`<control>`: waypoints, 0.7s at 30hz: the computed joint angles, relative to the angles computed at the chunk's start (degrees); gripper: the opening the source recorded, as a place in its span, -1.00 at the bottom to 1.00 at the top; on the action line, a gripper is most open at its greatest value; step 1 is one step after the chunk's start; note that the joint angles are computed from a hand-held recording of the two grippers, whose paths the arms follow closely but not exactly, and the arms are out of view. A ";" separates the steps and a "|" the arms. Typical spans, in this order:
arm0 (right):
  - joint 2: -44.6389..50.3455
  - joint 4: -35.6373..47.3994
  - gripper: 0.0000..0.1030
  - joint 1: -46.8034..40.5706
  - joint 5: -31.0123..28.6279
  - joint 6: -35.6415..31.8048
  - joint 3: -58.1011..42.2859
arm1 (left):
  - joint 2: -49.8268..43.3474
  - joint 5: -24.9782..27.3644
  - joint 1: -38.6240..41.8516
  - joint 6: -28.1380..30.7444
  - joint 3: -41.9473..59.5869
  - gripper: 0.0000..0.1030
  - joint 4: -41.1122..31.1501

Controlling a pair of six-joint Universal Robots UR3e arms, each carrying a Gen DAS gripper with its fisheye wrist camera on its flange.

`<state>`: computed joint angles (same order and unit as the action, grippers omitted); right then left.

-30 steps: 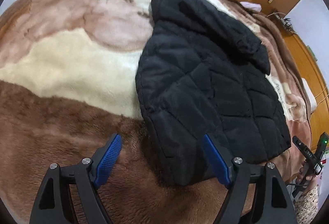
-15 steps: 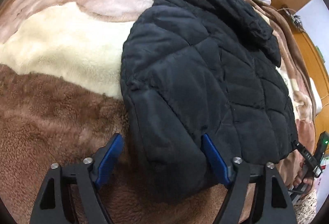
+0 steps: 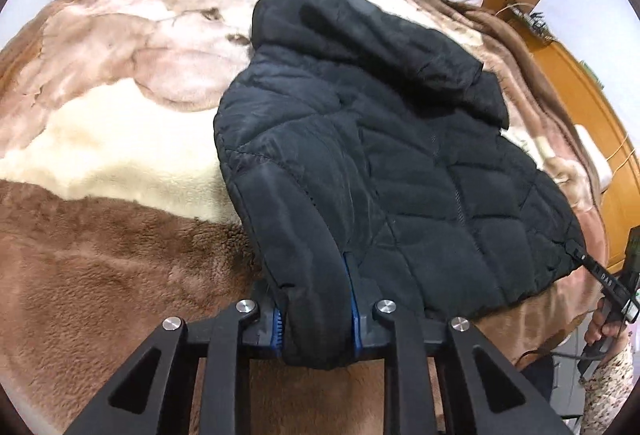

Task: Fold large clothes

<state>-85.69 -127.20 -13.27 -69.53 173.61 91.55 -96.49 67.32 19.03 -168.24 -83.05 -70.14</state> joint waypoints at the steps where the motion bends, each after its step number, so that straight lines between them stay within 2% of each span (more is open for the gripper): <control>1: -1.52 1.06 -0.70 0.02 0.22 -0.66 0.37 | 0.45 -0.33 0.62 0.58 -0.02 -0.53 -0.44; 10: -15.18 8.80 -0.70 -5.23 4.06 -4.97 10.37 | 10.94 -2.80 6.43 7.05 -8.43 -0.53 -7.57; 16: -23.22 11.72 -0.69 -7.12 3.94 -7.15 16.36 | 19.62 -0.41 7.42 10.91 -14.93 -0.53 -8.83; 21: -27.42 13.14 -0.70 -7.49 3.71 -8.78 17.51 | 21.64 1.07 6.11 12.01 -12.91 -0.53 -11.23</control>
